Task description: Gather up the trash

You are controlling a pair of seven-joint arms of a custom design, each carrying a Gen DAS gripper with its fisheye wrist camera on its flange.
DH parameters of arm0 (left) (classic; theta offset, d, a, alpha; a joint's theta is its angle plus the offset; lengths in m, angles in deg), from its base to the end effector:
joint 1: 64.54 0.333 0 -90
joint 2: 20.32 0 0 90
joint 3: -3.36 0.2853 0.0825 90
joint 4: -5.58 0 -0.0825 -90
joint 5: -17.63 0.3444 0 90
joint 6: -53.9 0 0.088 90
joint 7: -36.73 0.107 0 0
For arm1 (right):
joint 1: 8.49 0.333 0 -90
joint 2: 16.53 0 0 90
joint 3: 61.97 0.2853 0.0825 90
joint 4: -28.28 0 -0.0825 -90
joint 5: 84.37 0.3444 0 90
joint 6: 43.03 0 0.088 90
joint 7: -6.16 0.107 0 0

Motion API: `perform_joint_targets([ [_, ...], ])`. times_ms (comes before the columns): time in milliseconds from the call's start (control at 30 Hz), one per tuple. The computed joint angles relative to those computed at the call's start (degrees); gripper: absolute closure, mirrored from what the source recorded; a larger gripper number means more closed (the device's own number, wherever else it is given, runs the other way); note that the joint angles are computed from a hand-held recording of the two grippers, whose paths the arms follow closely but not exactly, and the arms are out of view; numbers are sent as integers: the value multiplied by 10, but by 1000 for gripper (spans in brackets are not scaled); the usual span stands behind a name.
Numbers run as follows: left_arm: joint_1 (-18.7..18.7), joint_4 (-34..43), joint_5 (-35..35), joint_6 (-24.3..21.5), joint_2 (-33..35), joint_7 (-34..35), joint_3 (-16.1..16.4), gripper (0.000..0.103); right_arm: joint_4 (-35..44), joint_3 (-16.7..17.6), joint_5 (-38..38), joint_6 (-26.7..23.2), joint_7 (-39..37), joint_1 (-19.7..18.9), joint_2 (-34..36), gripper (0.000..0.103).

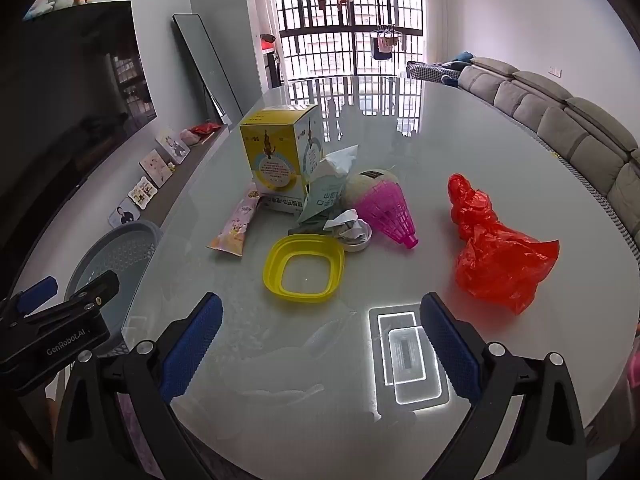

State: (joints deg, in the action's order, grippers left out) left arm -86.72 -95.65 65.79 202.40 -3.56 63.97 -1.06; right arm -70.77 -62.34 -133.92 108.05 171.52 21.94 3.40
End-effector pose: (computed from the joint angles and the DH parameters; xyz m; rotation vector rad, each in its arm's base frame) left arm 0.5600 -0.2914 0.4413 -1.7719 1.7237 -0.6447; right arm 0.5468 0.3392 0.4267 -1.6187 1.8523 -0.6962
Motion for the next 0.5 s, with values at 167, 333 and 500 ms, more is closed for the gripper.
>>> perform_joint_targets([
  [167, 0, 0, 6, 2, 0, 0, 1, 6, -3, -2, -7, 6, 7, 0, -1, 8],
  [333, -2, -4, 12, 2, -1, -6, 1, 6, -2, 0, -3, 7, 3, -3, 1, 8],
  [500, -1, -7, 12, -2, -7, -3, -2, 6, -5, -1, -4, 5, 5, -1, -2, 8],
])
